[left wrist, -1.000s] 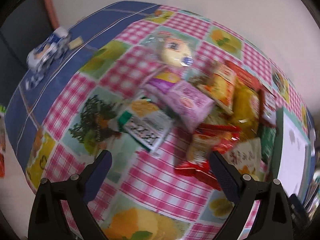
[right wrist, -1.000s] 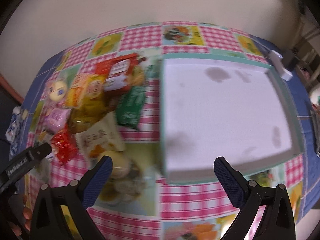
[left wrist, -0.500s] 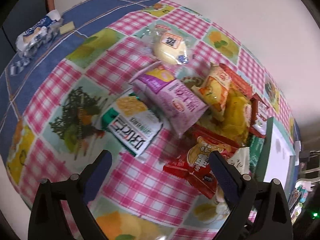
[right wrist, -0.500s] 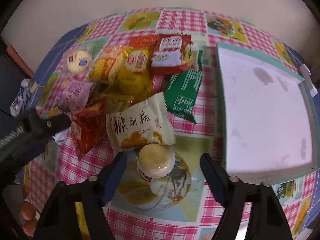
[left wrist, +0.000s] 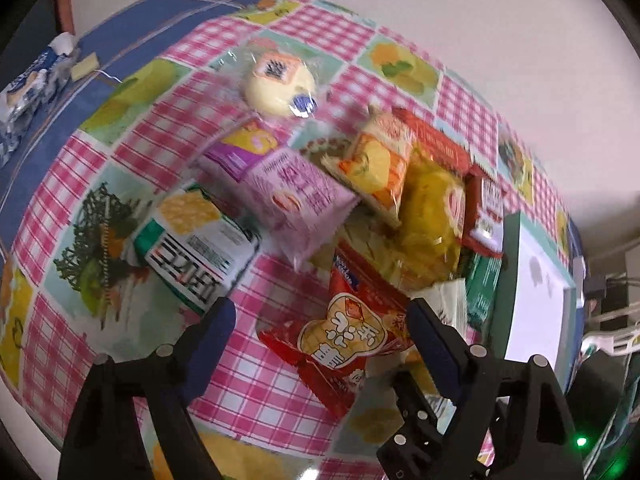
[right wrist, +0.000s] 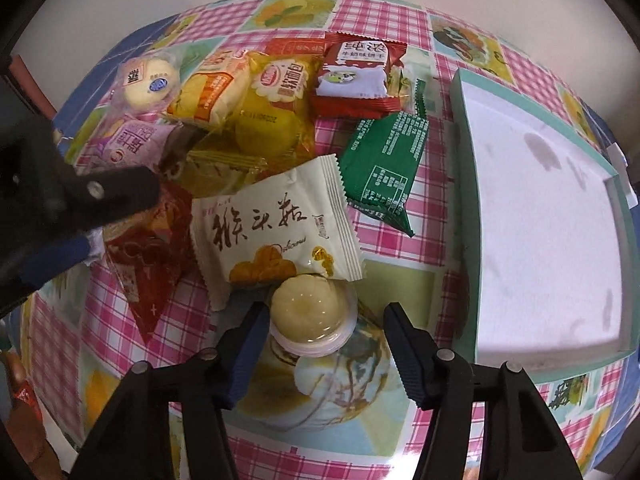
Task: Organize snacks
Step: 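Grasp the red snack wrapper with the left tool while the right tool grasps the jelly cup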
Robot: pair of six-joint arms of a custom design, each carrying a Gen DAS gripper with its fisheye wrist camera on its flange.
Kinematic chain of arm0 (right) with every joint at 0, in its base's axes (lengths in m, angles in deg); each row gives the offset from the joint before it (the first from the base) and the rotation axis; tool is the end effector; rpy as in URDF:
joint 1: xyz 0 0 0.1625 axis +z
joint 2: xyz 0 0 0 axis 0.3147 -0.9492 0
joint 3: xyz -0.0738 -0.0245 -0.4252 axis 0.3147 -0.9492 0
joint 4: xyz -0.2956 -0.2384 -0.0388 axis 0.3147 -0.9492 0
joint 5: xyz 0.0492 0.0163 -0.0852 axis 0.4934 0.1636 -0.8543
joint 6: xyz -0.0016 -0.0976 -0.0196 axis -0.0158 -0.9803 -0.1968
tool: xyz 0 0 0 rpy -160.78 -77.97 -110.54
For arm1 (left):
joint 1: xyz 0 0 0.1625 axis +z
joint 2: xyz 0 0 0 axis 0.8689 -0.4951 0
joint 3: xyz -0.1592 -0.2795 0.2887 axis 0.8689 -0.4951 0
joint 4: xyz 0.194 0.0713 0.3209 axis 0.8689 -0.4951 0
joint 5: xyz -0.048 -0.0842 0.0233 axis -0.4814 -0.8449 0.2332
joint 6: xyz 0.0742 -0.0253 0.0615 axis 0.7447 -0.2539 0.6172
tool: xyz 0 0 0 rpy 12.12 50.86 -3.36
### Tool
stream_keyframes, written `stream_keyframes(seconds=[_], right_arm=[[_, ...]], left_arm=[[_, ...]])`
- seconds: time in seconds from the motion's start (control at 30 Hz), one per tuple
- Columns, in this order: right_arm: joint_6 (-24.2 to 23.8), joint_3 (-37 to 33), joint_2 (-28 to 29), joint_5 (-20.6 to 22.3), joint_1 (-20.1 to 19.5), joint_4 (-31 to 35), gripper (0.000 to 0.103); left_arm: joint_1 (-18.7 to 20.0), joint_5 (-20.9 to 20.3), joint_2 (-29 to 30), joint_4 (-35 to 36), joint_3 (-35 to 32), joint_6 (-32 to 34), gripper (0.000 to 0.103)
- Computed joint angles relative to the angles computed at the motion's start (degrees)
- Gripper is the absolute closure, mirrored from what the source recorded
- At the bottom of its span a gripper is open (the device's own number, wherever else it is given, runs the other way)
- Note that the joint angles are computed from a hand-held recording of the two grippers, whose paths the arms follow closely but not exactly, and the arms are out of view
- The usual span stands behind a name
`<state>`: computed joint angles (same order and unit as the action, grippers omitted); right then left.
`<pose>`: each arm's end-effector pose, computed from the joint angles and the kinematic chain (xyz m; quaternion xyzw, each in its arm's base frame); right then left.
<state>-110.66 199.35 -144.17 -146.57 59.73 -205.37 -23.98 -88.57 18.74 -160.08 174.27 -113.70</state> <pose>-0.0245 -0.4896 0.2148 0.2010 -0.9062 0.0699 0.3653 -0.3238 -0.4846 -0.1199 -0.2067 0.9022 -0.2700 0.2653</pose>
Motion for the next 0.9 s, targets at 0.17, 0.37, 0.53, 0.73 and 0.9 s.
stream_keyframes(seconds=[0.17, 0.37, 0.53, 0.73, 0.9], right_arm=[[-1.01, -0.11, 0.31, 0.14, -0.12, -0.64, 0.041], [-1.05, -0.2, 0.13, 0.6, -0.33, -0.16, 0.041], [-1.03, -0.25, 0.01, 0.68, -0.35, 0.05, 0.041], [-0.89, -0.16, -0.11, 0.39, -0.28, -0.22, 0.055], [-0.28, -0.32, -0.66, 0.06, -0.21, 0.48, 0.059]], left_arm=[[0.68, -2.27, 1.22, 2.74, -2.34, 2.36, 0.015], [2.03, -5.0, 2.54, 5.22, -4.41, 3.13, 0.028], [1.94, -4.8, 2.88, 7.15, -5.21, 2.81, 0.042], [1.59, -4.83, 2.72, 10.53, -6.15, 2.94, 0.055], [0.98, -4.97, 2.43, 10.6, -6.12, 1.71, 0.055]])
